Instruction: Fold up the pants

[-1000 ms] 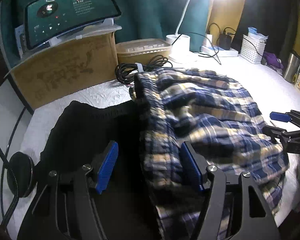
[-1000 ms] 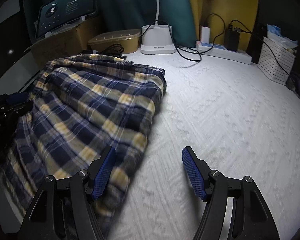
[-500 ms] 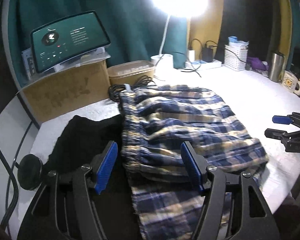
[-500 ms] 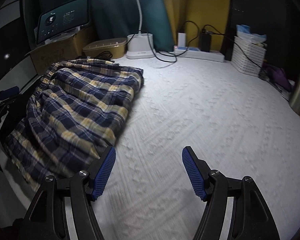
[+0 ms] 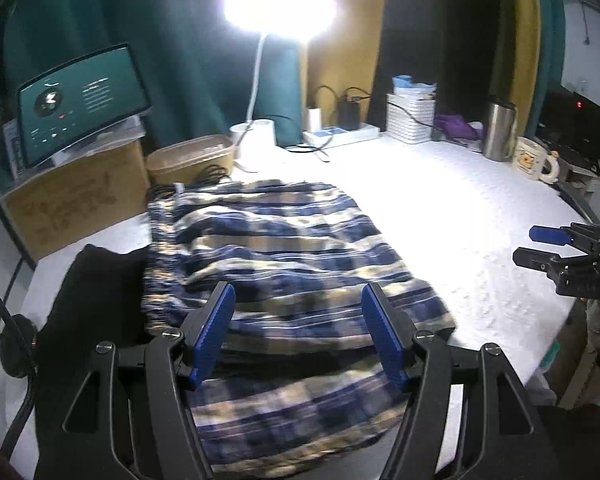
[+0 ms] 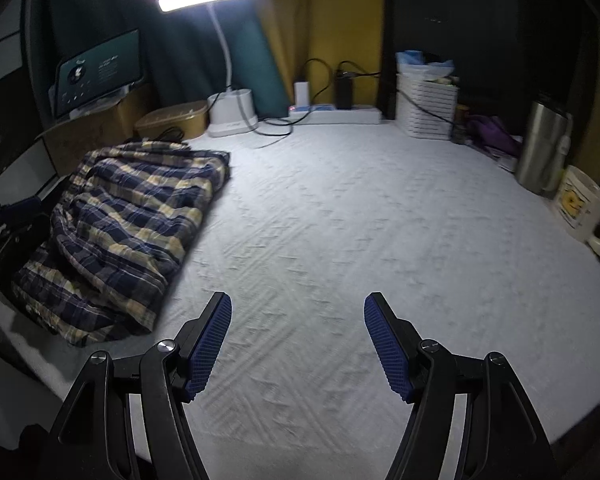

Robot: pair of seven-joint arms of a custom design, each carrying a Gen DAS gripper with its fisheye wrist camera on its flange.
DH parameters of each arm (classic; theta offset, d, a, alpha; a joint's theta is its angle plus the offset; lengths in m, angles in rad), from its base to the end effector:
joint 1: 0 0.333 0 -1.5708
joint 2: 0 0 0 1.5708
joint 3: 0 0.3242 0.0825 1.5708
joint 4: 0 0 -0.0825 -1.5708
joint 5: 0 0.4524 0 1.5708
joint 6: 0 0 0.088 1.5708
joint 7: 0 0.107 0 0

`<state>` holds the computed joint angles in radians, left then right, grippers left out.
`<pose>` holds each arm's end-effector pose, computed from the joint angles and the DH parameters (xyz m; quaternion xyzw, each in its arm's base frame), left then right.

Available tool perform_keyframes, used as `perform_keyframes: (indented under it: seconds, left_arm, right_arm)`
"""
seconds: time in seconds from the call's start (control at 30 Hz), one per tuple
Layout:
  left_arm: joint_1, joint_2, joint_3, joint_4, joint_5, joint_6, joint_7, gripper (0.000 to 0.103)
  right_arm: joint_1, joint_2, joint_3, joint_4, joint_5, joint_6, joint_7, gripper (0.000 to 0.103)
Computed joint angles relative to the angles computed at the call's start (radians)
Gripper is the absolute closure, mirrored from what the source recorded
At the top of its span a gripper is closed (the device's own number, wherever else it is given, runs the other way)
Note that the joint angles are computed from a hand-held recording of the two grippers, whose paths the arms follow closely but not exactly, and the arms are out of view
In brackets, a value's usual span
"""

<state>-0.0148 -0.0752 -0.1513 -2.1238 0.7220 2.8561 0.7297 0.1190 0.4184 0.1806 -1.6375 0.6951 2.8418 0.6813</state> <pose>0.6148 -0.1412 0.5043 -0.6556 0.6196 -0.2874 0.3221 0.7577 0.1785 0.4356 -0.7879 0.4385 -0.1965 0.3851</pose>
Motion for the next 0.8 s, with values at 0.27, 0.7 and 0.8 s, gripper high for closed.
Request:
perform_keyframes:
  seconds: [0.27, 0.7, 0.8]
  left_arm:
    - [-0.038, 0.024, -0.018, 0.042, -0.005, -0.016, 0.040, 0.037]
    - [-0.065, 0.021, -0.033, 0.094, 0.109, -0.002, -0.036, 0.028]
    - [-0.068, 0.017, -0.036, 0.105, 0.138, 0.001, -0.058, 0.028]
  right_arm:
    - [-0.047, -0.064, 0.016, -0.067, 0.096, 0.047, -0.071, 0.032]
    - [-0.074, -0.200, 0.007, -0.168, 0.384, 0.118, -0.312, 0.031]
    - [-0.065, -0.229, -0.007, -0.181, 0.466, 0.128, -0.383, 0.030]
